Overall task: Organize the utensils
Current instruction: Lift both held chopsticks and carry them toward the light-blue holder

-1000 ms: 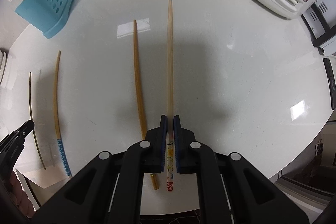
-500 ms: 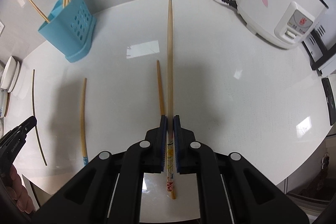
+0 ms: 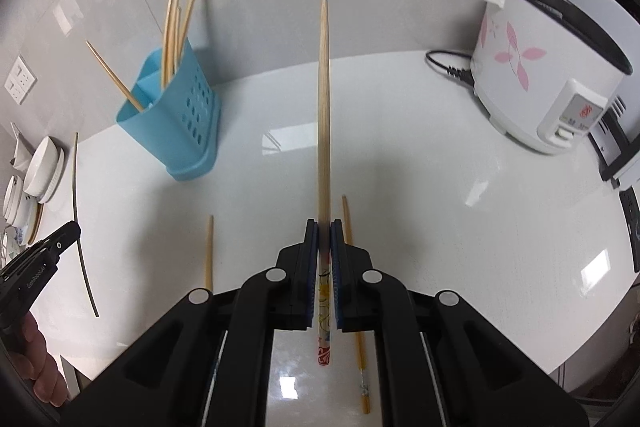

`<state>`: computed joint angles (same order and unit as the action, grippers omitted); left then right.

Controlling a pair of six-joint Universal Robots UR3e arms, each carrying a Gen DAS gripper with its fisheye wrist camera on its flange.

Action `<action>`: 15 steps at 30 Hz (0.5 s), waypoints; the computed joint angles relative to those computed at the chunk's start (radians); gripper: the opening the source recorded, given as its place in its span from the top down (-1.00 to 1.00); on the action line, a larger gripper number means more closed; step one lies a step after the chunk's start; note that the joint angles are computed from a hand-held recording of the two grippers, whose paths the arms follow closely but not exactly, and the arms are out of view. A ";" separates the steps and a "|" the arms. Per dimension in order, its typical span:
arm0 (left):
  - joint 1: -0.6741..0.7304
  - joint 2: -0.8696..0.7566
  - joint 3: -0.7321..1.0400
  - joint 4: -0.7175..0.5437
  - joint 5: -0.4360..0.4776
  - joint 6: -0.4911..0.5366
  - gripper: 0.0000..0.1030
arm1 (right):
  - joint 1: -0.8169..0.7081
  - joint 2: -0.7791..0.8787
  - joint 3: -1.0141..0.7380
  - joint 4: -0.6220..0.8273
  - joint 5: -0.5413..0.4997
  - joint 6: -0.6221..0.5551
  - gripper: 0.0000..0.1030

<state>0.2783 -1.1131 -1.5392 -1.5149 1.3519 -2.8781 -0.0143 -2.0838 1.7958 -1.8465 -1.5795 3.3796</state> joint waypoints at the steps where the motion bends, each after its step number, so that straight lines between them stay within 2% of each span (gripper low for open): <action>1: 0.002 -0.011 0.018 -0.001 -0.005 0.001 0.93 | 0.009 0.013 -0.013 -0.013 -0.004 0.005 0.89; 6: 0.029 -0.048 0.096 0.000 -0.058 0.010 0.93 | 0.037 0.072 -0.070 -0.070 -0.010 0.023 0.89; 15: 0.008 -0.152 0.226 0.083 -0.121 -0.020 0.93 | 0.089 0.198 -0.209 -0.176 -0.025 0.047 0.89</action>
<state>0.2868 -1.2653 -1.3130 -1.4320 1.2306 -2.8986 0.0748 -1.8861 1.5871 -2.0221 -1.6049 3.4262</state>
